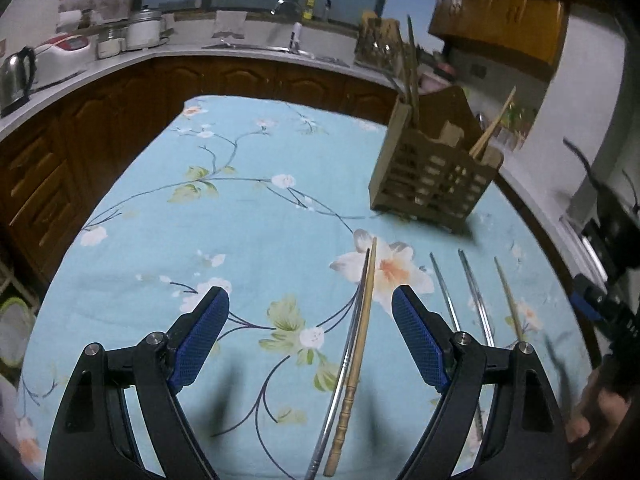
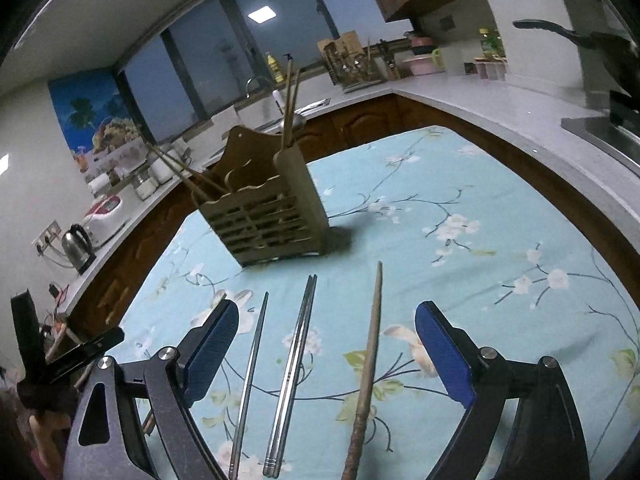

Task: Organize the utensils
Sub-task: 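Grasp a silver metal chopstick with the left tool while the right tool grasps another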

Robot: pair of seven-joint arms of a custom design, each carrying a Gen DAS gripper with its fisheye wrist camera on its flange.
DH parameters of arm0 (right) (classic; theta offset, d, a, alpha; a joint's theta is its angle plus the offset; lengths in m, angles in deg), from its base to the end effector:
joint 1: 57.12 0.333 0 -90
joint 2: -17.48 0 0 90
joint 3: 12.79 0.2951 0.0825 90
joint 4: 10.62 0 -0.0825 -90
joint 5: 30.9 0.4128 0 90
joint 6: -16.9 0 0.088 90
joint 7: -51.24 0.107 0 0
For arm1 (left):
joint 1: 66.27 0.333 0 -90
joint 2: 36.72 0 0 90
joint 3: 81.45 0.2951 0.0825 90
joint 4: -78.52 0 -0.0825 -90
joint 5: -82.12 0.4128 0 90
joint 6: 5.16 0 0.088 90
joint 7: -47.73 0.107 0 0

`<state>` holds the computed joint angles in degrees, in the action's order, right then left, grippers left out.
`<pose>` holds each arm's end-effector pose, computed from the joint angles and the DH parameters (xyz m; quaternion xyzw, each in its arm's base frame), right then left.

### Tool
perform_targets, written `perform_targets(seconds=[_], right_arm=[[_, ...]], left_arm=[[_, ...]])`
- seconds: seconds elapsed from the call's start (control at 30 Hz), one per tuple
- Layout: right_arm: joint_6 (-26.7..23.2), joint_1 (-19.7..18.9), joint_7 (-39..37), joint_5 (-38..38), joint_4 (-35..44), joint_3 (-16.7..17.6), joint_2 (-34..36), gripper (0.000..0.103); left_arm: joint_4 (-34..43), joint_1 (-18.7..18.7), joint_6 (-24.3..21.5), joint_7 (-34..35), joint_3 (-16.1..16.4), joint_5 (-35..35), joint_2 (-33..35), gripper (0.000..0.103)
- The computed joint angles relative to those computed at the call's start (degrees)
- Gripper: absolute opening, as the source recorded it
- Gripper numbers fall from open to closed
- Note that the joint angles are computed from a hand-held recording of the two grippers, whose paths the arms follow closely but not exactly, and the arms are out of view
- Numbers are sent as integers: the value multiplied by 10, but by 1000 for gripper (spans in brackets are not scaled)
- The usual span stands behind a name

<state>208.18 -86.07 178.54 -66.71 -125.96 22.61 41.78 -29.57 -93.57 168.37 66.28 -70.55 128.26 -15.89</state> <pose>0.6452 0.1036 0.3575 -0.6119 0.6308 -0.1841 0.4402 0.6318 -0.2527 0.3523 -0.6943 0.5956 -0.3372 0.2224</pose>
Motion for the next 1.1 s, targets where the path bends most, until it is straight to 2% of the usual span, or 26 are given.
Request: perform_targets(seconds=[0.1, 0.13, 0.2, 0.27, 0.3, 0.4, 0.53, 0.6, 0.7, 0.8, 0.9, 1.0, 1.07, 1.1], right_arm=[[-13, 3, -11, 3, 7, 2, 5, 90], [-19, 2, -19, 9, 9, 4, 7, 86], [-39, -13, -36, 19, 16, 25, 19, 77], [-55, -21, -50, 34, 20, 36, 26, 67], [-61, -23, -57, 42, 23, 40, 30, 66], [-69, -23, -79, 62, 26, 42, 35, 64], [-94, -32, -114, 89, 39, 60, 52, 56], [-102, -26, -127, 103, 45, 55, 58, 55], [-115, -13, -144, 124, 57, 47, 65, 51], [-128, -10, -169, 145, 68, 52, 75, 45], [-140, -16, -205, 164, 81, 73, 91, 42], [-154, 0, -236, 177, 98, 74, 104, 39], [-175, 7, -260, 189, 119, 83, 121, 26], [-185, 14, -270, 194, 129, 83, 128, 24]], left_arm=[[17, 25, -16, 65, -34, -39, 13, 83], [24, 26, -23, 81, -38, -48, 18, 81], [42, 39, -40, 129, -58, -78, 31, 70], [62, 56, -55, 187, -82, -121, 48, 66], [73, 61, -63, 213, -90, -140, 57, 62], [113, 69, -101, 282, -106, -190, 88, 52], [154, 78, -133, 365, -124, -249, 120, 49], [164, 78, -138, 393, -125, -270, 129, 46], [180, 65, -152, 410, -112, -279, 140, 41], [194, 73, -160, 440, -122, -306, 150, 40], [207, 62, -167, 454, -114, -305, 158, 40], [224, 53, -179, 457, -105, -301, 168, 40], [237, 54, -180, 460, -105, -303, 177, 38], [245, 53, -182, 460, -103, -304, 182, 35]])
